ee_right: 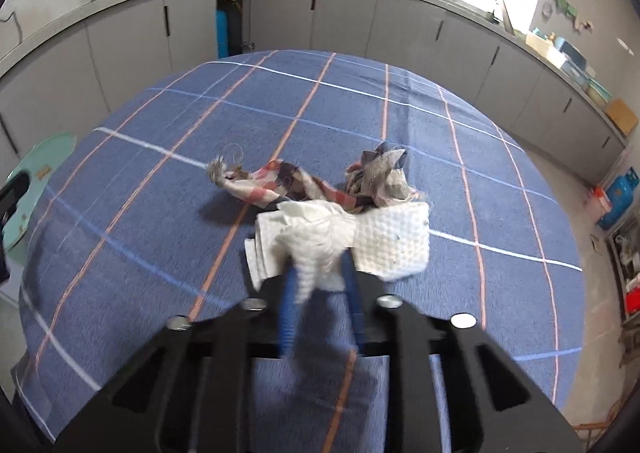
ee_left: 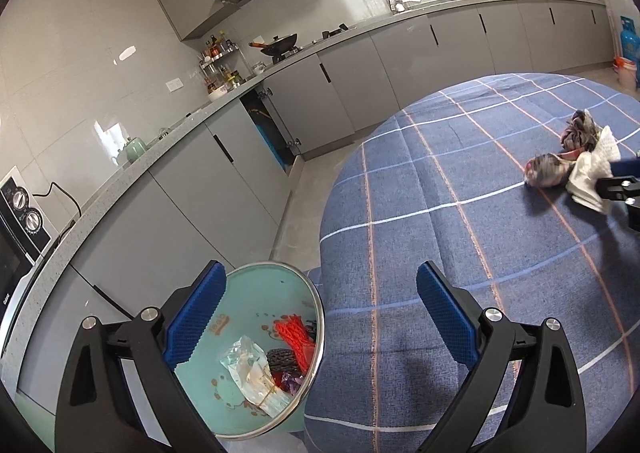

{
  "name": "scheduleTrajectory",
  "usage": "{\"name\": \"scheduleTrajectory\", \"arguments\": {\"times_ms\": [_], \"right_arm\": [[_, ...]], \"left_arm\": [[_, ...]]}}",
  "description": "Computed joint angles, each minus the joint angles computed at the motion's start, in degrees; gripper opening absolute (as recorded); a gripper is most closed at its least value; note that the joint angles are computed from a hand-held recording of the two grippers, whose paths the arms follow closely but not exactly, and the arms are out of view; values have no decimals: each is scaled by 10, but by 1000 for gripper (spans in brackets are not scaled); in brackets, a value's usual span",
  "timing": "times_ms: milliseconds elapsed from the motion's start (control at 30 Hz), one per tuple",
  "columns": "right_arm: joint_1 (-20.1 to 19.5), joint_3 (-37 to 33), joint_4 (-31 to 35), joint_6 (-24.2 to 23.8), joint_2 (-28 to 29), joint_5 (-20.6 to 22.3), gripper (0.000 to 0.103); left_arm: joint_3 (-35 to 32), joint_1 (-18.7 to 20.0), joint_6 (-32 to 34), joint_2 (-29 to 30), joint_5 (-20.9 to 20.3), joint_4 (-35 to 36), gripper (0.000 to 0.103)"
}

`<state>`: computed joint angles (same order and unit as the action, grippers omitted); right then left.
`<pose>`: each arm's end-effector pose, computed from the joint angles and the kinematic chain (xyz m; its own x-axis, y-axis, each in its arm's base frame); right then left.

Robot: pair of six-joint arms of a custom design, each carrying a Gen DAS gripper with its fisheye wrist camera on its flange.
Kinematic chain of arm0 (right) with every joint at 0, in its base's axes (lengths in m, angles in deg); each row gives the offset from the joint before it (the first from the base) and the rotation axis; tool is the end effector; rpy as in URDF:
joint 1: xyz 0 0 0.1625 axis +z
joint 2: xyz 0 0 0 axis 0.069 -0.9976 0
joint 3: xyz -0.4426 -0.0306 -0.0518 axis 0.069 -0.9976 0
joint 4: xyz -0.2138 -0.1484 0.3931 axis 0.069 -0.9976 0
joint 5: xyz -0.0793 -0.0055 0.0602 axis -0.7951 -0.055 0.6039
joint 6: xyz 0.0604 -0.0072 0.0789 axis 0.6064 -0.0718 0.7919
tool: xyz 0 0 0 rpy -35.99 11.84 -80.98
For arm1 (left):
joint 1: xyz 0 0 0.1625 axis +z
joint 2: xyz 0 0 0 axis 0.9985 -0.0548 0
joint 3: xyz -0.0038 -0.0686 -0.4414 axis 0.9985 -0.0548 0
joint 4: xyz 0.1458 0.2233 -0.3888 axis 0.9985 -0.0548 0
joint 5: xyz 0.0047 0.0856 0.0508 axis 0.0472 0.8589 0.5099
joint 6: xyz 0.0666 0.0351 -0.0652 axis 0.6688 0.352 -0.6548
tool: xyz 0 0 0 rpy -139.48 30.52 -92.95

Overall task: Collect trash
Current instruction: 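Move both open tools back toward the remaining trash on the table, then grasp the white foam net with the right tool while the left tool grasps the plaid cloth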

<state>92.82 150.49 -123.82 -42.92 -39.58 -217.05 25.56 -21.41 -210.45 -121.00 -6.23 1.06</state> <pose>0.1564 -0.7687 0.0863 -0.6245 0.0373 0.7801 -0.4765 0.7732 -0.4184 -0.1324 -0.7850 0.1360 -0.2983 0.1892 -0.9355 0.8638 0.4704 -0.1803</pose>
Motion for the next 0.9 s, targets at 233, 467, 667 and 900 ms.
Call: {"name": "scheduleTrajectory", "arguments": {"times_ms": [233,467,667,900], "right_arm": [[5,62,-104,-67,-29,-23,8],[-13,92,-189,-106,-57,-44,8],[-28,104,-242,-136,-64,-55,9],[-41,114,-246,-124,-74,-38,9]], "left_arm": [[-9,-11,-5,9,9,16,94],[-49,-33,-33,52,32,75,94],[-82,-54,-19,99,51,89,95],[-219,-58,-36,203,54,197,95]]}}
